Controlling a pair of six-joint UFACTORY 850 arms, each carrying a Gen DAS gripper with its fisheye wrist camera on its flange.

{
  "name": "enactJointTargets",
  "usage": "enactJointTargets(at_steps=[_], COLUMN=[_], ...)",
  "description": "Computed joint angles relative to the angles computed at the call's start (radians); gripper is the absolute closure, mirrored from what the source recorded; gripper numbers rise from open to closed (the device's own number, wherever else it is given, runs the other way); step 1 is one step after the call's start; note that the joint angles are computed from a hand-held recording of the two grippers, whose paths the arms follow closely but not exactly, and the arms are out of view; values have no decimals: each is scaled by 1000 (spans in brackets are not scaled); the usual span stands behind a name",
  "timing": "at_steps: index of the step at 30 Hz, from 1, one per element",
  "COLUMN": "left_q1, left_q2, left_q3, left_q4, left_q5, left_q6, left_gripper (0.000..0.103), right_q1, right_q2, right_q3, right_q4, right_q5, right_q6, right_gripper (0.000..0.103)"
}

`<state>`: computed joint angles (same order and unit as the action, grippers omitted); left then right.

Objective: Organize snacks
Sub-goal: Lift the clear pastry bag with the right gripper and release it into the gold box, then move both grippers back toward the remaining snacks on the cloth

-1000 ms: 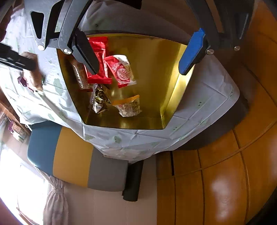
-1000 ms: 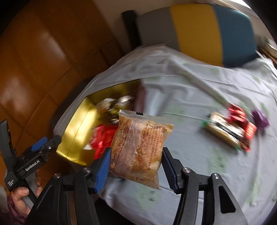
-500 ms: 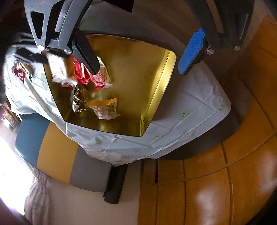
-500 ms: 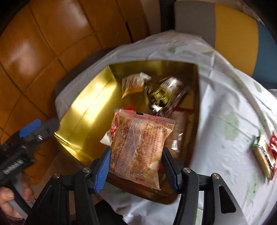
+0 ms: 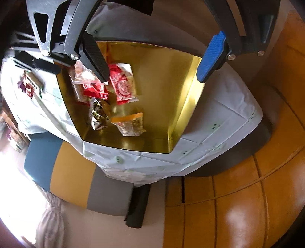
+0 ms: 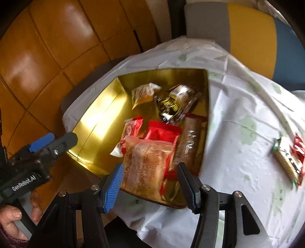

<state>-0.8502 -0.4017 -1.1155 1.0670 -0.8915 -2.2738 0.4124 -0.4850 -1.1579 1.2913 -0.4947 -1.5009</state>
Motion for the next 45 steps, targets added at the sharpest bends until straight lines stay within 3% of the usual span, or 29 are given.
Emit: enactJointTargets(at_steps=[4, 14, 17, 22, 25, 27, 33, 45], left_q1=[-10, -29, -33, -34, -37, -37, -36, -29], left_q2=[-14, -57, -75, -100, -115, -128, -164, -245], left_q3=[-24, -99, -127, -169, -192, -215, -268, -388], left_q4=[10, 27, 24, 23, 29, 26, 20, -42], left_q5=[-1, 5, 7, 20, 26, 33, 64, 130], left_q6=[24, 104, 141, 192, 208, 238, 291, 464], left_gripper=[10, 10, 10, 10, 10, 10, 10, 9], right_q1=[-33, -98, -128, -183, -224, -253, -365, -453], right_q2=[27, 119, 149, 225, 251, 251, 201, 116], right_q3=[30, 121, 156, 247, 277, 275, 226, 210], right_q4=[76, 399, 546, 969, 1125, 1174, 915, 636], right_q5=[-23, 48, 48, -16, -57, -42, 9, 93], right_q6=[-37, -345, -474, -872, -983, -999, -674, -348], right_gripper=[44, 44, 40, 32, 26, 24, 24, 24])
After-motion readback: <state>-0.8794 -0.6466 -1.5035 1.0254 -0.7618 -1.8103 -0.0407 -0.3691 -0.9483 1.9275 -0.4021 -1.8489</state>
